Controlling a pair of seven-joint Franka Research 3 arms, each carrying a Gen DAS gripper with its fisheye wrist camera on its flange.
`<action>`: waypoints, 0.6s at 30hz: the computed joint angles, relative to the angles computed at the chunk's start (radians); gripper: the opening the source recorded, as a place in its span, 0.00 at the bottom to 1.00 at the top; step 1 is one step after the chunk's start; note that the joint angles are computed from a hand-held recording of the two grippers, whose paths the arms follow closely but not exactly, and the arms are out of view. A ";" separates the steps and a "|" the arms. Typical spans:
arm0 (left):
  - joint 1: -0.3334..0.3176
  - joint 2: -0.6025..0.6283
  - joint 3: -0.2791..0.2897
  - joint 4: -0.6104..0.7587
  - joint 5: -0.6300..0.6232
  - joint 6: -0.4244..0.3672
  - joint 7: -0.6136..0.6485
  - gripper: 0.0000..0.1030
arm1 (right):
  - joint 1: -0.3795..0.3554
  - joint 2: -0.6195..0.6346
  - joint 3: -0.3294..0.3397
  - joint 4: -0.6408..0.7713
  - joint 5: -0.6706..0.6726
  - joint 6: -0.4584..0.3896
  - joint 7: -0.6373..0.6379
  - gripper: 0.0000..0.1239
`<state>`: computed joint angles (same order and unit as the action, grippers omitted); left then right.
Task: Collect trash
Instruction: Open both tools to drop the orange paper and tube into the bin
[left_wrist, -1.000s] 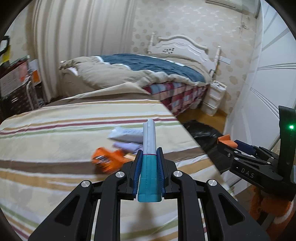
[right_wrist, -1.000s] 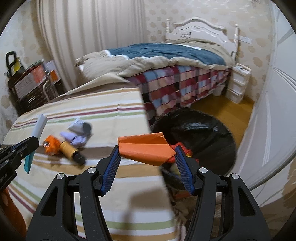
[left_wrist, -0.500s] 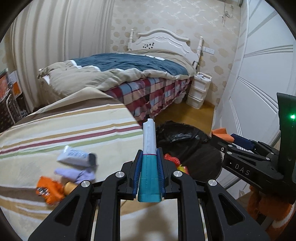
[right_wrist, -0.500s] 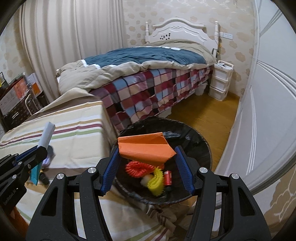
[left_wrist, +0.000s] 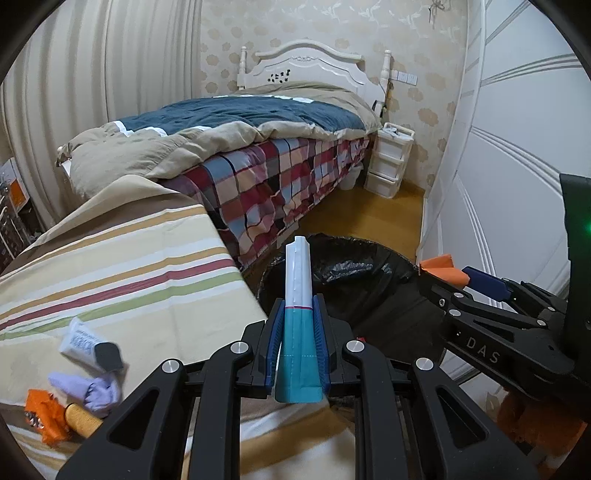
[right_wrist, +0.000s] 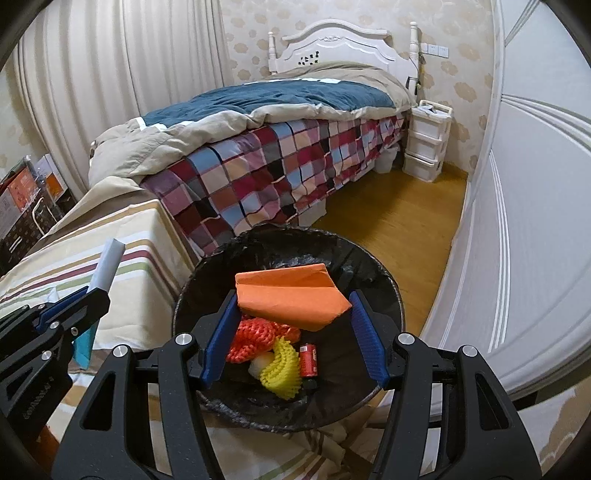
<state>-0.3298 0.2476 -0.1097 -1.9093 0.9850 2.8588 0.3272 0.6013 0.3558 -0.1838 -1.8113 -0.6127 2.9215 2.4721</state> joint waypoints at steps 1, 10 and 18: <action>0.000 0.008 -0.002 0.009 -0.006 -0.005 0.008 0.18 | -0.007 0.007 0.005 0.006 0.009 0.001 -0.009 0.47; -0.030 0.073 0.009 0.089 -0.048 -0.056 0.061 0.19 | -0.004 0.040 -0.016 0.035 0.060 0.011 -0.046 0.48; -0.043 0.085 0.020 0.102 -0.053 -0.082 0.051 0.53 | 0.029 0.043 -0.072 0.027 0.044 0.024 -0.001 0.58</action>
<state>-0.3724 0.3323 -0.0893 -1.8075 0.9322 2.7770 0.3780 0.6304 0.3989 -0.2556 -1.7843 -0.5685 2.9454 2.4706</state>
